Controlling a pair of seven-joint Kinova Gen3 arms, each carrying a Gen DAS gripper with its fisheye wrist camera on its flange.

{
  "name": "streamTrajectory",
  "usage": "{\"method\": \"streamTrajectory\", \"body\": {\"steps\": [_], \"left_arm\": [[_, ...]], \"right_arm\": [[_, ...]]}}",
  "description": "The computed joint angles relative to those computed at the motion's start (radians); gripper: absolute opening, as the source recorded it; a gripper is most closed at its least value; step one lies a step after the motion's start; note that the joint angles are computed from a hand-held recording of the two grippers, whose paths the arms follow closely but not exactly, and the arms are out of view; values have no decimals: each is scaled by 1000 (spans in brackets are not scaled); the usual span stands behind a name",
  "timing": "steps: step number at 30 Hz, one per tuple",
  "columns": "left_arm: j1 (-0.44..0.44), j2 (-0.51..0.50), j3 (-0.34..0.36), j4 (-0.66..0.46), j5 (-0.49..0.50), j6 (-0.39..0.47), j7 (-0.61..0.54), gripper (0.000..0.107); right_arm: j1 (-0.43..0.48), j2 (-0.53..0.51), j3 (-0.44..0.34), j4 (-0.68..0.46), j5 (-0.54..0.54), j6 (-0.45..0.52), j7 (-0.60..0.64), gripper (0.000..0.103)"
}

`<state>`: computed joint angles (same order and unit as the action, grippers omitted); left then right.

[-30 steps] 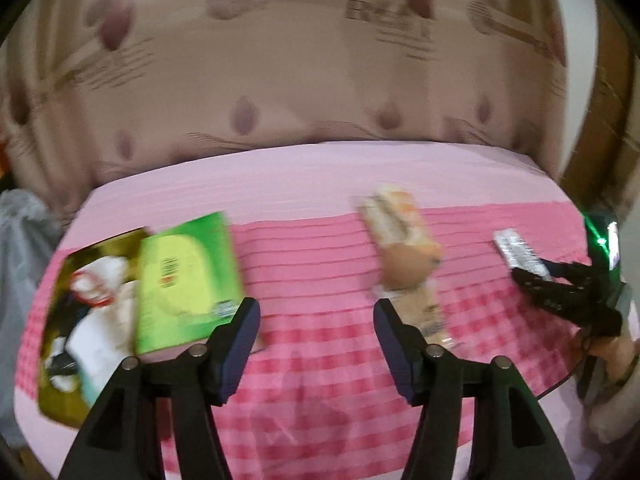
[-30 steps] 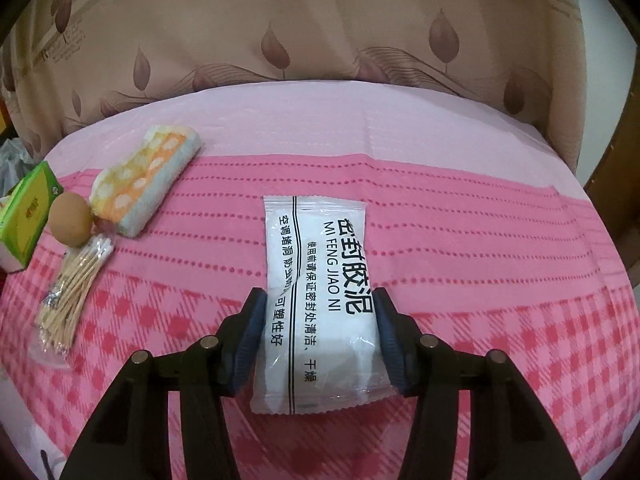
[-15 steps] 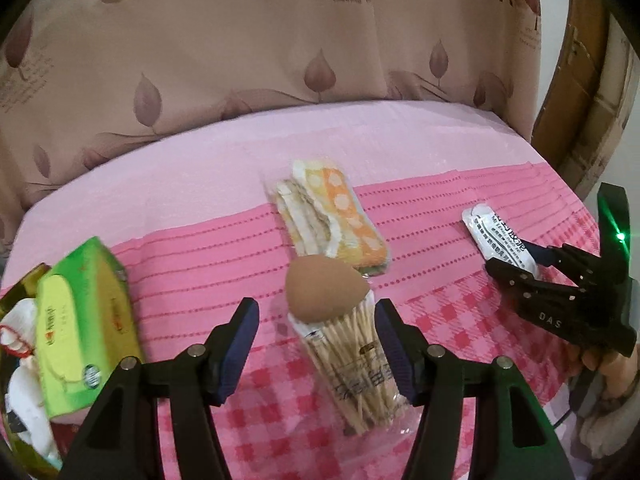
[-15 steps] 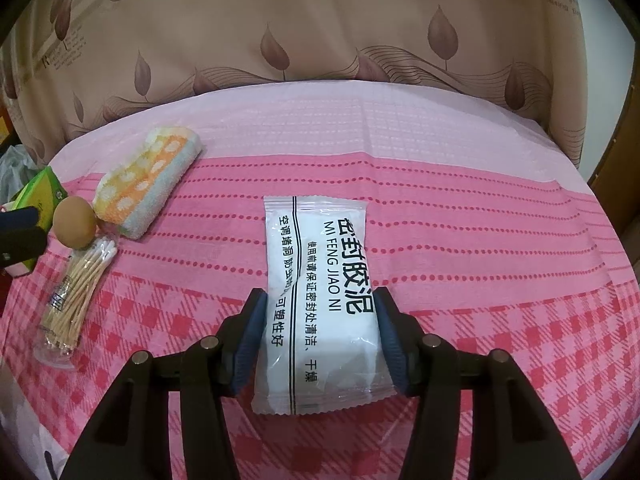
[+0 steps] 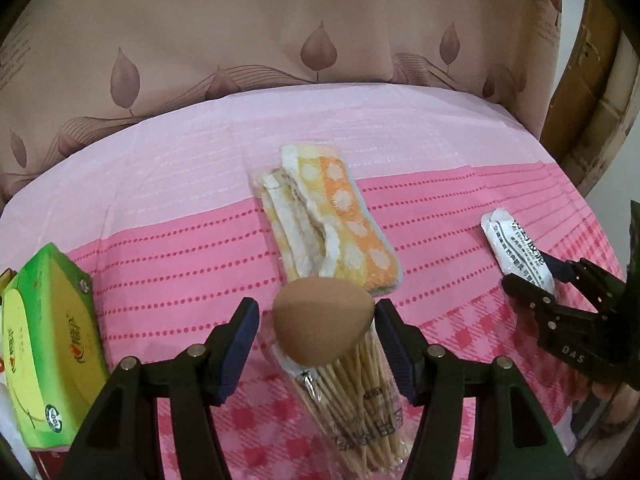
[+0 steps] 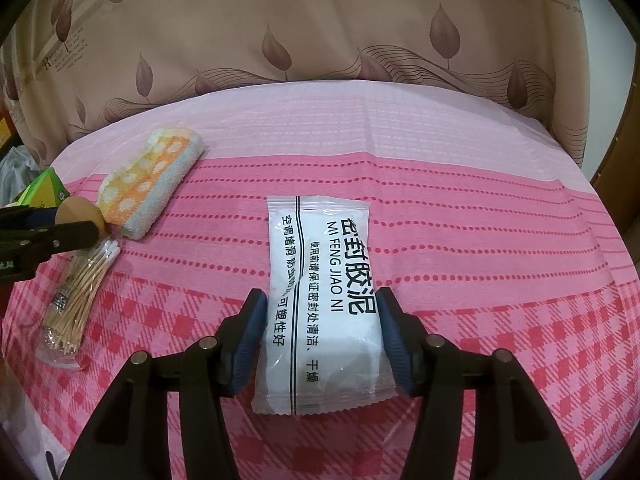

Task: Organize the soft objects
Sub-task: 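Grasp the beige egg-shaped sponge with the left gripper while the right holds the packet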

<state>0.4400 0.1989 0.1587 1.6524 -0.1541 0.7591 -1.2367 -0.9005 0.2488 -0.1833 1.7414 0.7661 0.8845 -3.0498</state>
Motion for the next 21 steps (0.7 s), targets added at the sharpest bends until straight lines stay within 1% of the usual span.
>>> {"method": "streamTrajectory", "body": {"steps": [3,4,5,9,16,19,21], "left_arm": [[-22,-6,8,21,47,-35,-33,61],[-31,-6,10,26,67,-45,-46,59],[-44,-10,13,34,93,-57,-65,53],[-69,-24,14,52,148,-77,-109,51],[-74,-57,11,72,159,-90,-118,50],[-57,-70,8,70,118,-74,-81,50],[-57,-80,9,74,108,-71,-71,50]], "right_arm": [[-1,1,0,-2,0,1,-1,55],[-1,1,0,-1,0,0,-2,55],[-1,1,0,-1,1,0,-3,55],[-4,3,0,-3,2,2,-5,55],[-3,3,0,-3,1,0,-4,55],[-3,2,0,-3,0,0,-3,55],[-2,1,0,-3,-1,0,-1,55]]}}
